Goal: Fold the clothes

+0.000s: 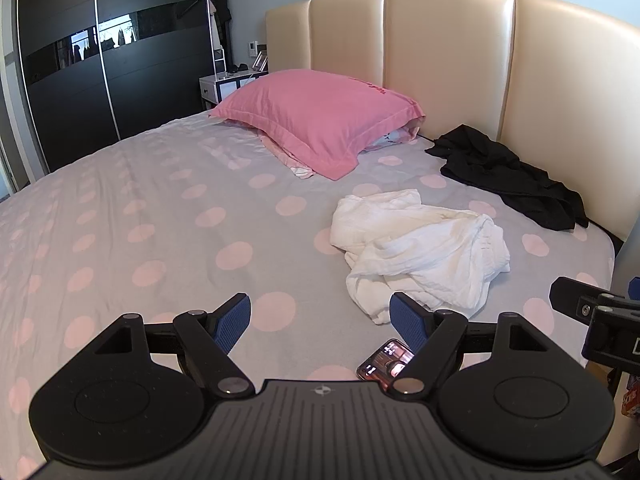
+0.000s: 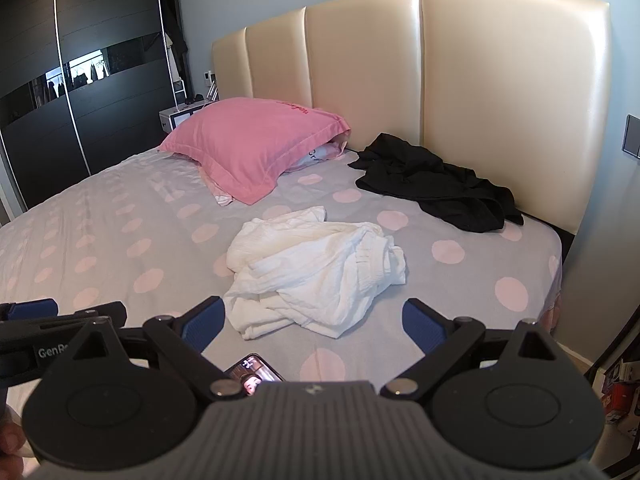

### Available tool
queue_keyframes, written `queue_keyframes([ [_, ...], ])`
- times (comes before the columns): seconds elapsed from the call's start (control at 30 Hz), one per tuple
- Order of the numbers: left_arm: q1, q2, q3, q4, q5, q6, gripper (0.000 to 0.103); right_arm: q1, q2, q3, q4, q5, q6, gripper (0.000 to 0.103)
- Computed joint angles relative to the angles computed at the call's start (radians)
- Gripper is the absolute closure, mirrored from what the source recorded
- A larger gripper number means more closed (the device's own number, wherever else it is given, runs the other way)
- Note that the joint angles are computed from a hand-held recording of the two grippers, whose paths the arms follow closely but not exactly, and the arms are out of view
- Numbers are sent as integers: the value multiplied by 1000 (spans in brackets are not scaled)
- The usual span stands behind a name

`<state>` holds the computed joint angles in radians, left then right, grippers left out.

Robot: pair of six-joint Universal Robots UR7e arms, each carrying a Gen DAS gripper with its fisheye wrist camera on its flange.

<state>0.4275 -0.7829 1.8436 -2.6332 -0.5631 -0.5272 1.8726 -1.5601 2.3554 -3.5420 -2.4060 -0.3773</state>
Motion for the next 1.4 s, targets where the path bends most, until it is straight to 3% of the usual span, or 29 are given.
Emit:
queue_keyframes([
  [0.47, 15, -2, -7, 17, -5, -6, 28, -33, -19, -17, 98, 34, 27, 7],
  [0.67, 42, -16, -16, 55, -25, -16, 28, -70, -57, -66, 299, 94, 85, 7],
  [0.83, 71, -19, -23, 76, -23, -14, 28, -132, -41, -151, 461, 145, 66, 7],
  [1.03, 117, -27, -19, 107, 3, -30, 28, -244, 53, -254, 496, 207, 11, 7],
  [1.23, 168, -34, -20, 165, 10, -61, 28, -333, 204, -345, 403, 216, -61, 8],
  [1.4, 204, -40, -15, 208, 14, -73, 29, -387, 283, -412, 418, 222, -43, 9],
])
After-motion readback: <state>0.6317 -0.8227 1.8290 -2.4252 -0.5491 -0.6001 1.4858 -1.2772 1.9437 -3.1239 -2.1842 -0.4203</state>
